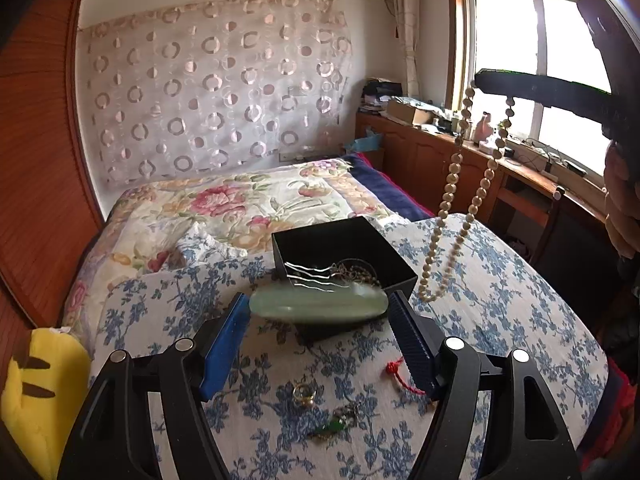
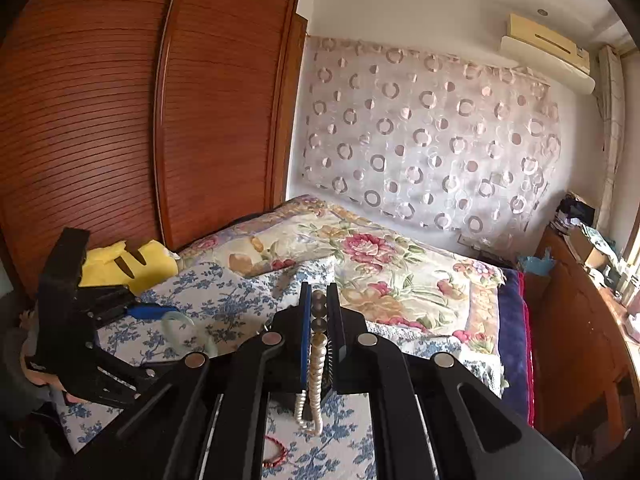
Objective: Organize jewelry
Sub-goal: 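Lower the jade bangle and pearl necklace into the black box, opening both tools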
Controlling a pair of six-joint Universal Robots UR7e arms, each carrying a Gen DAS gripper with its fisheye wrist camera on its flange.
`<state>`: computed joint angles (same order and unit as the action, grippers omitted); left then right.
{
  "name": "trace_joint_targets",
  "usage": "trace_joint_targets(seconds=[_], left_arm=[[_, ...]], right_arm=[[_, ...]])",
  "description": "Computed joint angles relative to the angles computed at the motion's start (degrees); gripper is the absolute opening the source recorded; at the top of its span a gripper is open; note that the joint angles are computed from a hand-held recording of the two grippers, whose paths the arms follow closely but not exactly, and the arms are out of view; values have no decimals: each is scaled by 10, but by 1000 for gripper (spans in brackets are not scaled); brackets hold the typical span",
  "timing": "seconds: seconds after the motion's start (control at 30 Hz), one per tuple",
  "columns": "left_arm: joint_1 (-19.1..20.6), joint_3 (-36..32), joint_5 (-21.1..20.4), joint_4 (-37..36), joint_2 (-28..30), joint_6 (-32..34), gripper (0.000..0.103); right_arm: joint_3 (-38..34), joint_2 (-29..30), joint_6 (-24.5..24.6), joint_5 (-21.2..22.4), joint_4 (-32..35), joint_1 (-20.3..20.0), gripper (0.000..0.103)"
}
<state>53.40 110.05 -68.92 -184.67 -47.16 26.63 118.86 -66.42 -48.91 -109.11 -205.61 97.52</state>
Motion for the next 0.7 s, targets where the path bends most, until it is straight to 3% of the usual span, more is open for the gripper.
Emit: trace_joint_targets(seconds=[0.13, 0.7], left_arm=[[7, -26, -26, 29, 10, -12, 67], [19, -156, -26, 110, 95, -13, 67]], right_arm=[[-21, 5, 0, 13, 15, 0, 8], [-99, 28, 3, 54, 103, -27, 8]])
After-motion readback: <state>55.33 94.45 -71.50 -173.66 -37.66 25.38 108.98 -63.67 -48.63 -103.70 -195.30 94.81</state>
